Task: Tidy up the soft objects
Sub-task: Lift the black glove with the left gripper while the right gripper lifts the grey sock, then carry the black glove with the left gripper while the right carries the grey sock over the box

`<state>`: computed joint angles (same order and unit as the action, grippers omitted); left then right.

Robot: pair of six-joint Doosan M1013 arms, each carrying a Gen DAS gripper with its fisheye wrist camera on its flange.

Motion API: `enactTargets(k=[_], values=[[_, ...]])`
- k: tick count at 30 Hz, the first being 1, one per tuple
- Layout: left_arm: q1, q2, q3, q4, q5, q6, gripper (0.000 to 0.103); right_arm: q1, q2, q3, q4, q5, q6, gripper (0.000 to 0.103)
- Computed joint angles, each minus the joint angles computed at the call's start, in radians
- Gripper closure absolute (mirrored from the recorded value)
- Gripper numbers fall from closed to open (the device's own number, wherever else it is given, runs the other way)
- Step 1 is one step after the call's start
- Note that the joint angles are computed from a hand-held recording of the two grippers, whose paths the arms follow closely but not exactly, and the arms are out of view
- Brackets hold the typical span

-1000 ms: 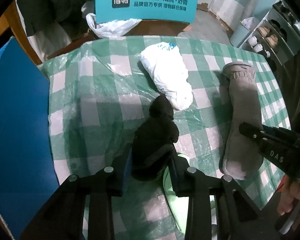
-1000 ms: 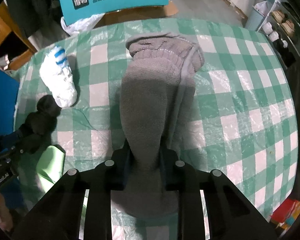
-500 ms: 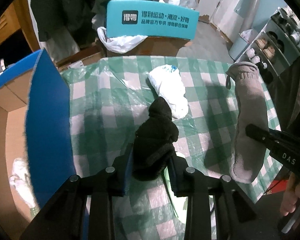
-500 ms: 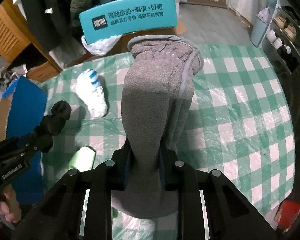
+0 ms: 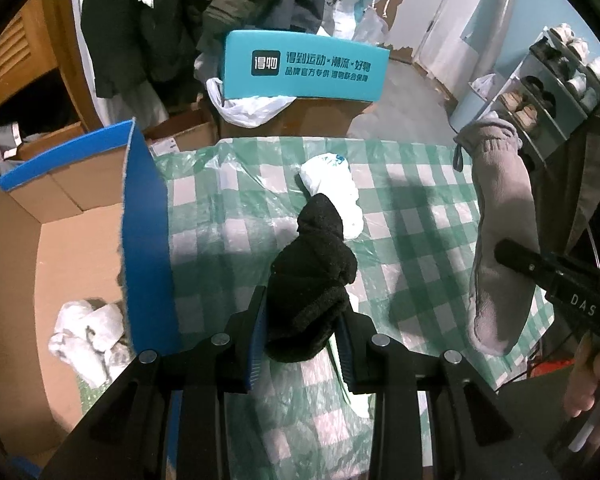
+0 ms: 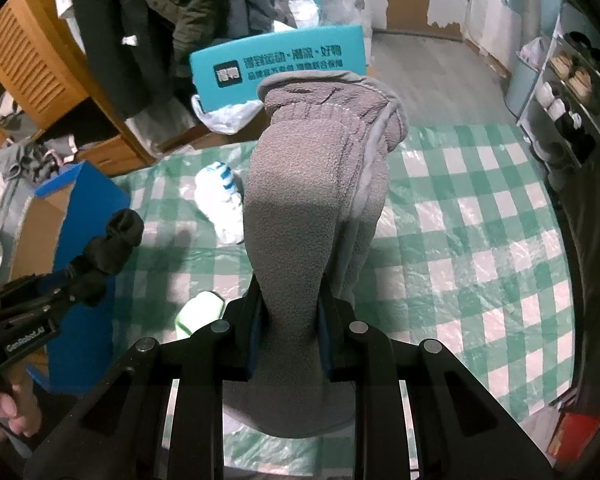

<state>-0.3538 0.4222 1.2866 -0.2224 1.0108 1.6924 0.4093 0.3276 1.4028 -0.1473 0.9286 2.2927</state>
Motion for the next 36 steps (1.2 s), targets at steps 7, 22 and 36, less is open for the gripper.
enactTargets(k=[7, 22, 36], values=[[0.004, -0.029, 0.019, 0.004, -0.012, 0.01, 0.072, 0.014, -0.009, -0.004, 0.001, -0.01, -0.029, 0.082], [0.026, -0.078, 0.056, 0.007, -0.044, 0.017, 0.072, 0.051, 0.009, -0.053, 0.021, -0.024, -0.109, 0.082], [0.071, -0.115, 0.093, 0.002, -0.074, 0.0, 0.072, 0.083, 0.071, -0.152, 0.075, 0.001, -0.194, 0.082]])
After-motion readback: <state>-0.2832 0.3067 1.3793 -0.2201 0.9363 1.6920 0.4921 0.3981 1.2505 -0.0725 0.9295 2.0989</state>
